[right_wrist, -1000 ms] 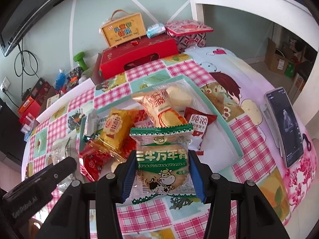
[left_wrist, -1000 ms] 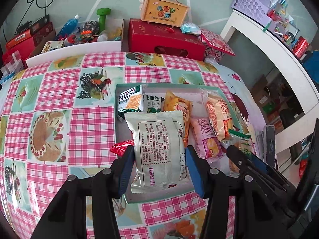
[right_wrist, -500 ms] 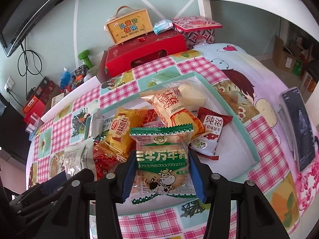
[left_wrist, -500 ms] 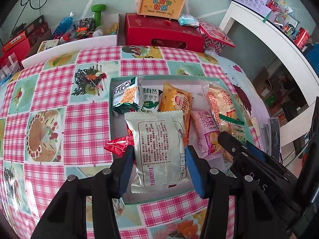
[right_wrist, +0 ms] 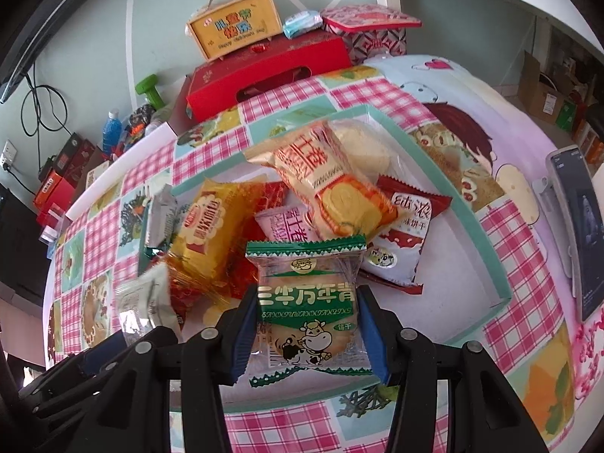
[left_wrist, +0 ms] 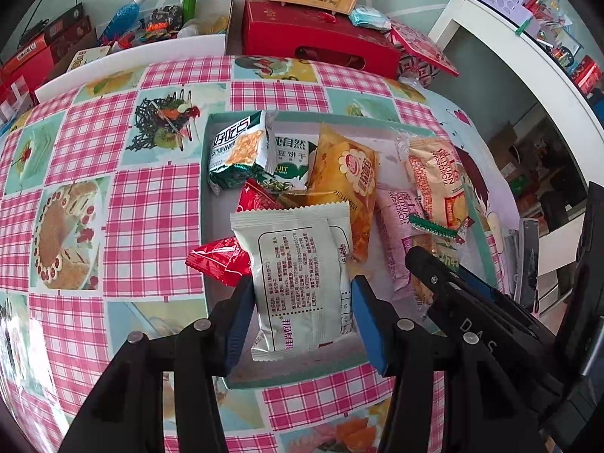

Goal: Organize snacks
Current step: 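Lower both packs into the tray and open both grippers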

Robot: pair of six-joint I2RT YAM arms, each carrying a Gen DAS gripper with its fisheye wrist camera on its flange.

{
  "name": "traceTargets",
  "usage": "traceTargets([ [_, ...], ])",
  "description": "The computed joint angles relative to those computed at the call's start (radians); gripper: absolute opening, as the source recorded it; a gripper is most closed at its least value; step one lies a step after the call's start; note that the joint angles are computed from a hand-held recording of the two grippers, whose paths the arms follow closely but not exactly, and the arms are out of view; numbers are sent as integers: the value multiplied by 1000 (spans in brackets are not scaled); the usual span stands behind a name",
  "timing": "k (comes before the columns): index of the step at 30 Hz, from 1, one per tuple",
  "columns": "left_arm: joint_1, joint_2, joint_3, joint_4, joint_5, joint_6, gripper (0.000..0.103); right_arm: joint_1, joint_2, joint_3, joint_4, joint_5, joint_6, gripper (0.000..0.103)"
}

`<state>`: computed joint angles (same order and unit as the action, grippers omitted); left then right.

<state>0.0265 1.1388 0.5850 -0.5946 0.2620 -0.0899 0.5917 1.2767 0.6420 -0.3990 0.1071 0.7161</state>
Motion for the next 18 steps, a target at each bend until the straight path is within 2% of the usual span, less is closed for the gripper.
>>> traceTargets([
  [12, 0, 77, -10, 31, -6, -10, 54, -4, 57, 9, 10, -12, 0, 54],
  [18, 14, 121, -4, 37, 11, -29, 54, -13, 85, 22, -3, -42, -3, 62],
])
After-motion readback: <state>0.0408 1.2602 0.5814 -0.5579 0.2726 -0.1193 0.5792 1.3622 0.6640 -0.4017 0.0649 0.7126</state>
